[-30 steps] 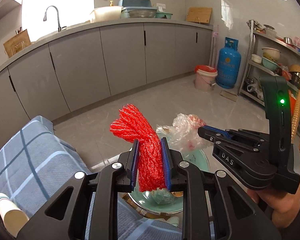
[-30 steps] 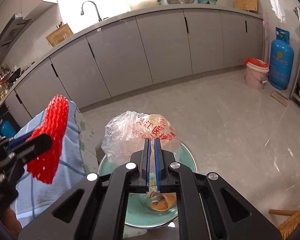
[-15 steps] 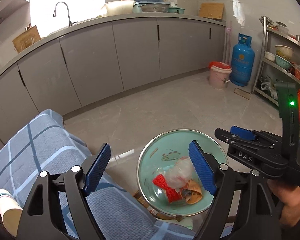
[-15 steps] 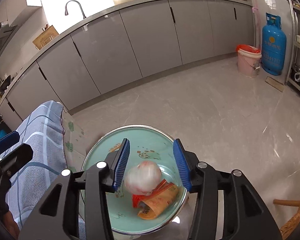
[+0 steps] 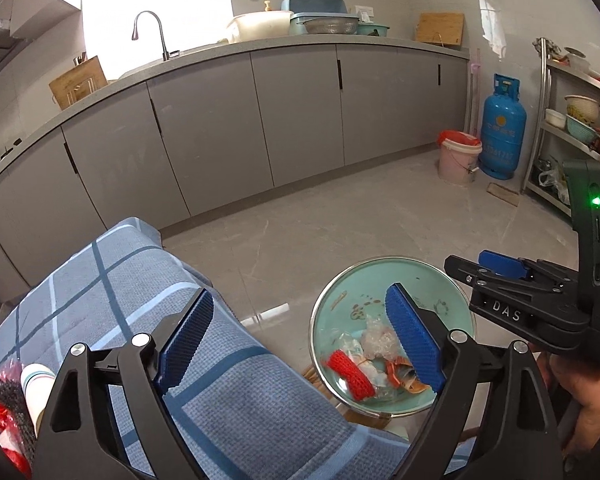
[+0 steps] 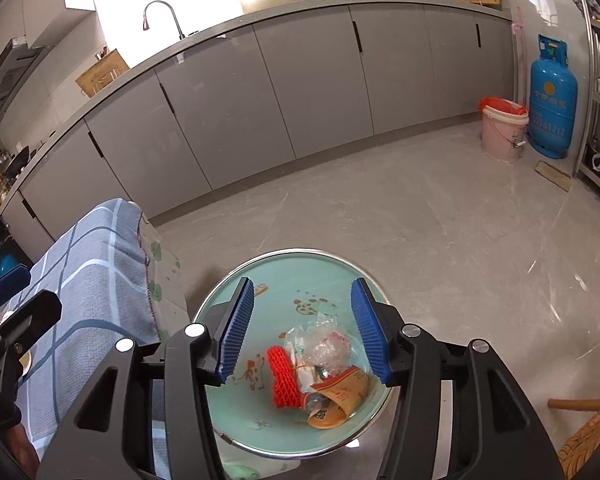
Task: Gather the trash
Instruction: 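Carry the net and bag to the green basin and open both grippers, then move both tools back over the remaining trash on the table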
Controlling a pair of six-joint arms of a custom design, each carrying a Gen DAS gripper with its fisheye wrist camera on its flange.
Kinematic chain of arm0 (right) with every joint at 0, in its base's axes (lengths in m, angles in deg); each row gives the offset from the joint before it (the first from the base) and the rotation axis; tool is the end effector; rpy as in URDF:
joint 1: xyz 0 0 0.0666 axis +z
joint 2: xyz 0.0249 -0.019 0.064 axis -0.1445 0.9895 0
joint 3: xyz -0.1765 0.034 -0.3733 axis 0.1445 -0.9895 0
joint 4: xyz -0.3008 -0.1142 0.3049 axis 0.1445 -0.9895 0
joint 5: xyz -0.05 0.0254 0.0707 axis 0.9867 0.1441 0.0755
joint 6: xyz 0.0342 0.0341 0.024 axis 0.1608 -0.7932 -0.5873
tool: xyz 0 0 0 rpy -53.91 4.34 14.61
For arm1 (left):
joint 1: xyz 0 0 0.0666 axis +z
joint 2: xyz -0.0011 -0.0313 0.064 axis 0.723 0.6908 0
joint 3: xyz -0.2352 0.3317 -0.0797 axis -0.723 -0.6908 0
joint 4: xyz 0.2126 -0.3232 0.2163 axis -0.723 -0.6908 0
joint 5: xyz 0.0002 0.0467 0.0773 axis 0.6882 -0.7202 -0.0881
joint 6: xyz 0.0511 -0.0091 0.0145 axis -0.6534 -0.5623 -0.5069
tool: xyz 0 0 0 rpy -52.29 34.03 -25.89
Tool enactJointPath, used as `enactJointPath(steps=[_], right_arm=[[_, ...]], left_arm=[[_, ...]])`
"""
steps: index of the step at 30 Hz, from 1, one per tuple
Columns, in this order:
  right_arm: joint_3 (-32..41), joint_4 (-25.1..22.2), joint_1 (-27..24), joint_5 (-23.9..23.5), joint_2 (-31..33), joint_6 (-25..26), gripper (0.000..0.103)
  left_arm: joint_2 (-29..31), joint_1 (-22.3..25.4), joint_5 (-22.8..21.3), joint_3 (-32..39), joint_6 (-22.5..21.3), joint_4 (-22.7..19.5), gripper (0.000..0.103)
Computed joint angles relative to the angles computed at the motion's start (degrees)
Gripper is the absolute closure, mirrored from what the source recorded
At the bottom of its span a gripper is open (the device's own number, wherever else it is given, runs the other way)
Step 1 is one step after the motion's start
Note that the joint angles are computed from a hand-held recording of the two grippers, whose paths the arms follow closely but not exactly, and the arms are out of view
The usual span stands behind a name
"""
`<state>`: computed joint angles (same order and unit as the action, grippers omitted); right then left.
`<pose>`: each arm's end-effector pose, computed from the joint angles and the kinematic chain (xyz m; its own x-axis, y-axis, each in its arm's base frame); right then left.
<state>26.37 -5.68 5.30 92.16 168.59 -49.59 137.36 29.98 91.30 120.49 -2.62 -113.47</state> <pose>0.5981 0.1216 0.3995 -0.2376 0.6445 -0.7268 0.7648 0.5854 0.2691 0.7277 -0.2332 0.4840 -0.1841 0.5893 -0.7866 0.8869 0.4446 0.1255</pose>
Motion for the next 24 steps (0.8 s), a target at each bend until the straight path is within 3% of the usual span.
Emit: enactJointPath(steps=[12,24], right_arm=[[4.84,-1.46,3.65,1.91,1.87,0.01,0.039],[14.31,-1.87,7.64,1.66,7.88,4.58,0.037]], left_arm=[[-1.02,3.84,0.12,0.71,2.56,0.52,0.013],[-0.2,8.74,-0.01,3.74,5.46,0.29,0.012]])
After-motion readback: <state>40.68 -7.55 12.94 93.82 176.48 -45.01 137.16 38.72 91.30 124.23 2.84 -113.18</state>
